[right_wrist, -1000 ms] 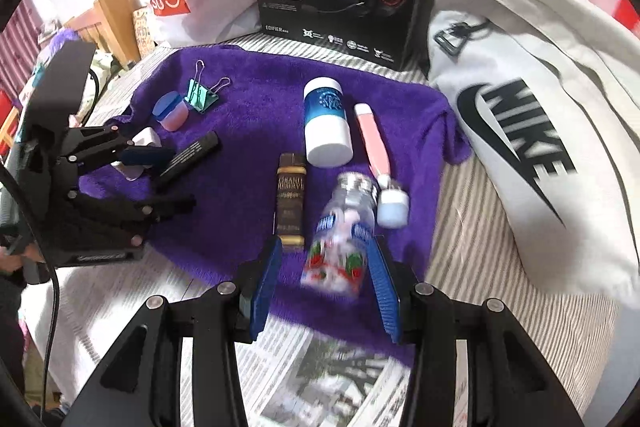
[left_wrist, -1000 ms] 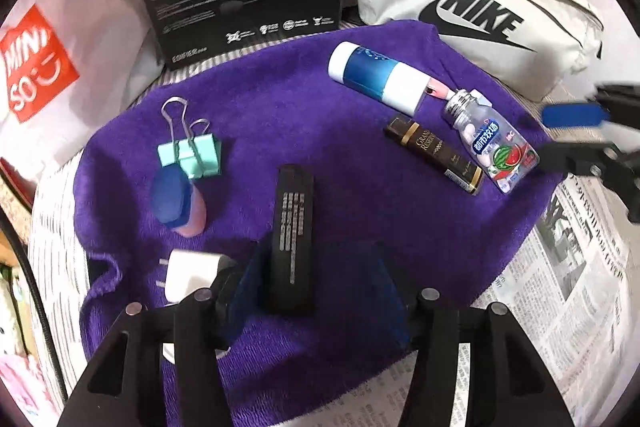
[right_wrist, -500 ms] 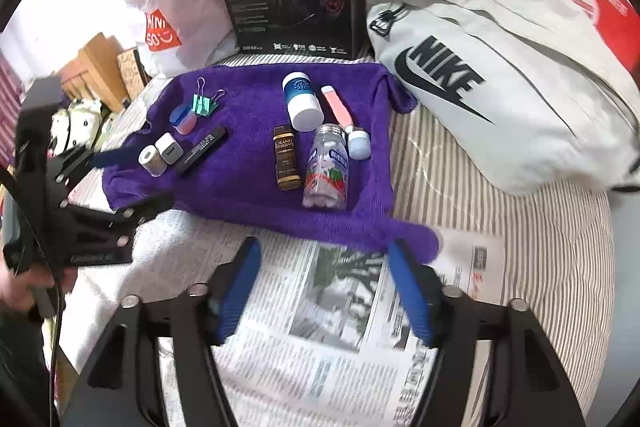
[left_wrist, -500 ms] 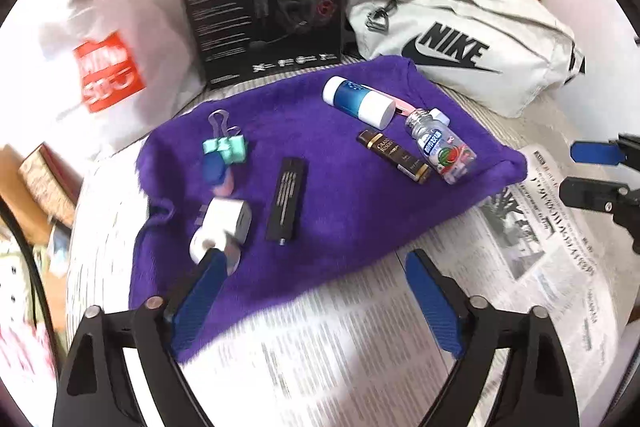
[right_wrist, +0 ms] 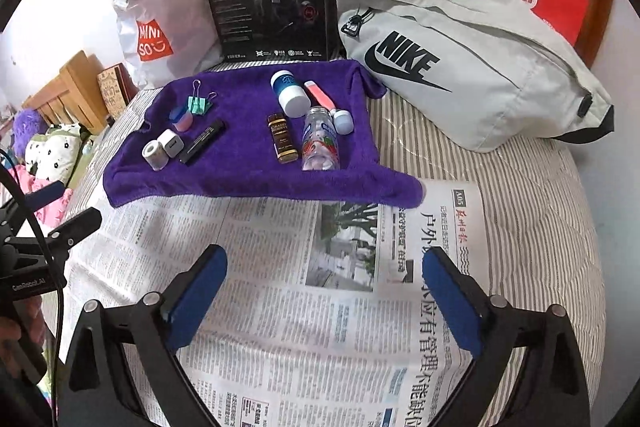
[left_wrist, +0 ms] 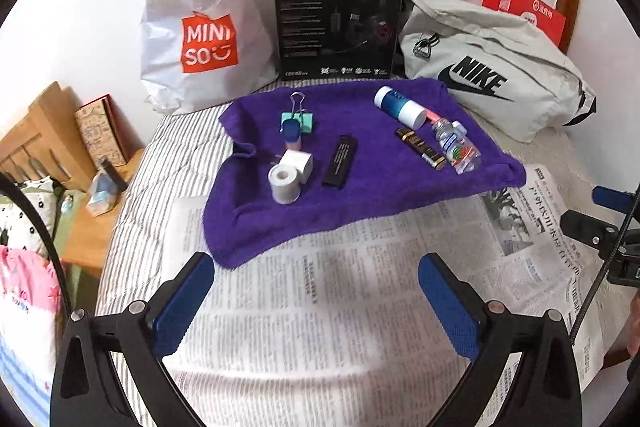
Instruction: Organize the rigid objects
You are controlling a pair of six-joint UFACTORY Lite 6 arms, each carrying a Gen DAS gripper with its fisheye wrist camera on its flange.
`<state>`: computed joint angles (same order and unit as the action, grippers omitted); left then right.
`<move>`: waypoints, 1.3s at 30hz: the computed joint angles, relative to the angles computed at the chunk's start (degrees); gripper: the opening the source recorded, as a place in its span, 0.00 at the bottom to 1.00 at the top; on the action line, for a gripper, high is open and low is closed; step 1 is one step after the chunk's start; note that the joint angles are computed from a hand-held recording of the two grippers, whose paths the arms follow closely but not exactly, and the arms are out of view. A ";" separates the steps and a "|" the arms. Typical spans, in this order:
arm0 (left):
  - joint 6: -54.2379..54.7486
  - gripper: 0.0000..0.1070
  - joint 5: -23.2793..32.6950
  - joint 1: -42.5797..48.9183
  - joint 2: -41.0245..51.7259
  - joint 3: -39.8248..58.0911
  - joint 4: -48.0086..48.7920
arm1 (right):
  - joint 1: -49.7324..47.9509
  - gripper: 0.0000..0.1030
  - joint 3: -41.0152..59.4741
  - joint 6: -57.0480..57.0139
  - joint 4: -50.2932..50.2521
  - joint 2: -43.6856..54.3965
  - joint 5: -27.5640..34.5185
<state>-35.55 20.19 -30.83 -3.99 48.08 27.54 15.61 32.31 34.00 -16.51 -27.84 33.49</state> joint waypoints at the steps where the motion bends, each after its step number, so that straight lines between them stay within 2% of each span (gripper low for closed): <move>1: -3.41 0.96 0.64 -0.55 -0.35 -0.48 3.02 | 1.50 0.95 -0.30 2.59 -1.79 -0.63 0.89; 3: -6.85 0.96 1.13 -1.04 -0.86 -1.19 5.73 | 4.36 0.95 -0.80 6.86 -4.64 -2.34 2.86; 7: -8.30 0.96 1.37 -0.95 -1.31 -1.95 4.22 | 9.03 0.97 -1.57 14.61 -9.60 -5.66 6.72; 14: -14.27 0.96 2.46 -2.34 -1.44 -3.13 7.80 | 12.50 0.98 -2.91 19.30 -11.67 -10.43 10.09; 39: -16.41 0.96 4.90 -5.11 -1.39 -3.60 9.03 | 13.67 0.99 -3.92 19.78 -10.49 -14.56 13.02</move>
<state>-51.96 25.09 -35.94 -5.39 44.48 36.57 29.28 28.39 53.78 -27.00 -42.40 46.51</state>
